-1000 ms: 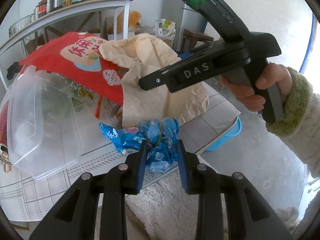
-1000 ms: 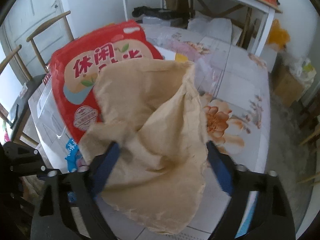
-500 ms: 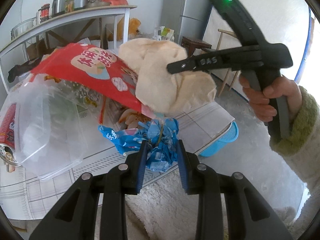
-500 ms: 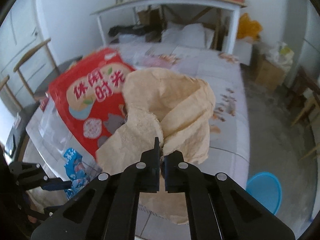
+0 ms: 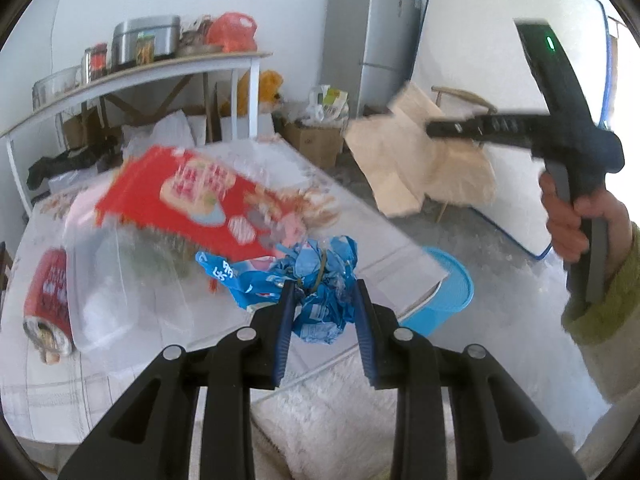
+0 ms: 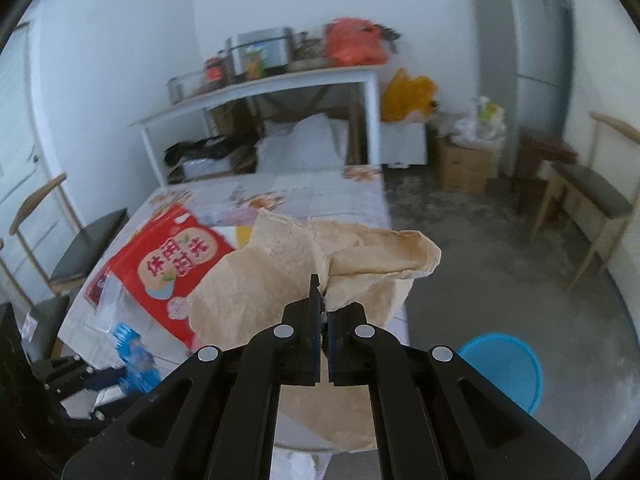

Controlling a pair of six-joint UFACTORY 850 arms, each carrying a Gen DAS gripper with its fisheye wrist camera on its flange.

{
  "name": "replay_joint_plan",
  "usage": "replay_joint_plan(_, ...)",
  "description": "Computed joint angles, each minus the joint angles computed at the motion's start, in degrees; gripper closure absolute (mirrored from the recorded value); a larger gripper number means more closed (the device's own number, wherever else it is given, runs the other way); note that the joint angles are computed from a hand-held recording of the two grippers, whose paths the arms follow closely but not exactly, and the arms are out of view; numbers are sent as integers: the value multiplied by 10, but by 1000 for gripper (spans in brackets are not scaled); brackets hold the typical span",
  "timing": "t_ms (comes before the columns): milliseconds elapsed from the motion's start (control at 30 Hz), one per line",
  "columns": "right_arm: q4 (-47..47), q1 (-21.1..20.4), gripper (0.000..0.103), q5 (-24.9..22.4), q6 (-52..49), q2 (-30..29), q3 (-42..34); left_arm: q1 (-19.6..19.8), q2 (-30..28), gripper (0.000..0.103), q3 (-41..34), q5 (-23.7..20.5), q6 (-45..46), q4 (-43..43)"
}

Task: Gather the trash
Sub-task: 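Carry both items to the blue wastebasket and open both tools over it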

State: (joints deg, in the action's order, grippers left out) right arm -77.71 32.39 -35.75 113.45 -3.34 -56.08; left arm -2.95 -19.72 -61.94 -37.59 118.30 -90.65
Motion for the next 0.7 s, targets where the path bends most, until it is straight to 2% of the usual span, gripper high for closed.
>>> replay_joint_plan(167, 3, -3, 102, -43, 73, 46, 54, -21, -11, 75, -54, -55, -66, 55)
replay_joint_plan(267, 12, -22, 102, -36, 135, 78, 99, -58, -36, 75, -112, -76, -115, 102)
replay_joint_plan(367, 12, -44, 102, -17, 188, 106, 144, -102, -78, 75, -192, -104, -209, 184)
replay_joint_plan(500, 2, -92, 102, 29, 252, 120, 188, -169, -167, 75, -337, -155, -368, 319)
replay_joint_plan(600, -37, -143, 102, 95, 326, 115, 218, -219, -249, 75, -453, -195, -484, 415)
replay_joint_plan(700, -149, -206, 102, 177, 462, 95, 243, -264, -356, 75, -598, -234, -598, 493)
